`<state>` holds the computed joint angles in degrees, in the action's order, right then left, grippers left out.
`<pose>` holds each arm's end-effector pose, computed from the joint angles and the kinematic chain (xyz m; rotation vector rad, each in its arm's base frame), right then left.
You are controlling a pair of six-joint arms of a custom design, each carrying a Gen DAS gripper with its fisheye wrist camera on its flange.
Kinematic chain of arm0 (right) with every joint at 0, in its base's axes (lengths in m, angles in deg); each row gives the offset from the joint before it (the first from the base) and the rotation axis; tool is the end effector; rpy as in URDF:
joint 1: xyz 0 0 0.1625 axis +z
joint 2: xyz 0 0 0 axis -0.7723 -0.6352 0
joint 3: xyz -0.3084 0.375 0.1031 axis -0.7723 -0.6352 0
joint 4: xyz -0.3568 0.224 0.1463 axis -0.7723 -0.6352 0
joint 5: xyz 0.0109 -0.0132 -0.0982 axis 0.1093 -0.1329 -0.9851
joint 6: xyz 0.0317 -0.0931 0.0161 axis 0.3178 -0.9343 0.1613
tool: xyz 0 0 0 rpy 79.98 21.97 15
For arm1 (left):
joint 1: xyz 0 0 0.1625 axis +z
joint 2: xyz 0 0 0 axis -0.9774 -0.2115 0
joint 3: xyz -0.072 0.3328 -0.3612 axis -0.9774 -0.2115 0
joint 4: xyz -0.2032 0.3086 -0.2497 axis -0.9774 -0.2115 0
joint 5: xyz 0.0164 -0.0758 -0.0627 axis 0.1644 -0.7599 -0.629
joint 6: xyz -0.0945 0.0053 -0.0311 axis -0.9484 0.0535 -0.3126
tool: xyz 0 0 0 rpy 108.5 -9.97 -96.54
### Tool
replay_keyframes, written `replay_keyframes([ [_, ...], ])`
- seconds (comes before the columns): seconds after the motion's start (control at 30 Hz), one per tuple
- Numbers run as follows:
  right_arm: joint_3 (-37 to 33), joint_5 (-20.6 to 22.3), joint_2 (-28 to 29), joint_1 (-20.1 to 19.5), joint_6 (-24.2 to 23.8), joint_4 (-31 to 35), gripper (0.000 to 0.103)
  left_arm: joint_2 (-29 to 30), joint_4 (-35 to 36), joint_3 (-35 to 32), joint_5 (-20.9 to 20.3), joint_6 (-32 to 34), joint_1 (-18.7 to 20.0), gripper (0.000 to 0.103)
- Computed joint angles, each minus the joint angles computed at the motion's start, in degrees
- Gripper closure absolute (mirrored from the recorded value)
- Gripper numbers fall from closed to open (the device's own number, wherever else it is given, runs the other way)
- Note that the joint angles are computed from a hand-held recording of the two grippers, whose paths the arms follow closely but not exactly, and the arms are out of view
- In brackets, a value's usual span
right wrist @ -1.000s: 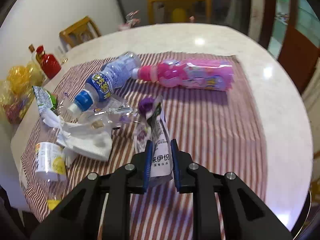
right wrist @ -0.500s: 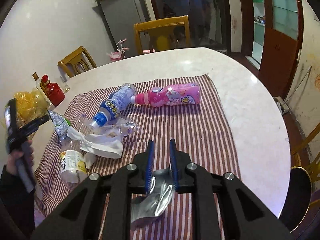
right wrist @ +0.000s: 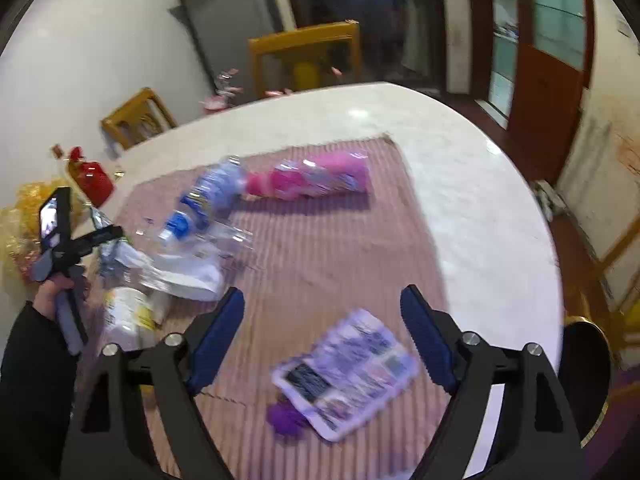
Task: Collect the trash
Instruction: 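Grasp the purple snack wrapper with the right gripper while the left grasps the green snack bag, then carry the purple wrapper and green bag to the black bin and open both grippers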
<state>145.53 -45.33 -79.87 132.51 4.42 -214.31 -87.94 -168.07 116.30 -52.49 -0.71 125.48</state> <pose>0.0320 -0.4242 0.3701 0.0381 -2.3812 0.9053 -0.2787 -0.6339 0.0561 0.0827 2.1824 -0.8204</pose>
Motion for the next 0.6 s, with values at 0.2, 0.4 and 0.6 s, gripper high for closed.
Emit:
replay_keyframes([
  [0.2,2.1,1.5,-3.1,-5.8,10.0,10.6,0.022,0.6,0.8,-0.5,-1.7,1.0,0.4,0.046],
  [0.4,1.2,1.5,3.5,-5.2,12.7,7.4,0.022,0.9,-3.4,0.4,-1.3,5.6,-0.1,0.077],
  [0.6,0.7,-1.8,8.5,-2.7,12.1,-0.5,0.029,-0.1,-16.2,4.5,0.2,12.2,-1.5,0.080],
])
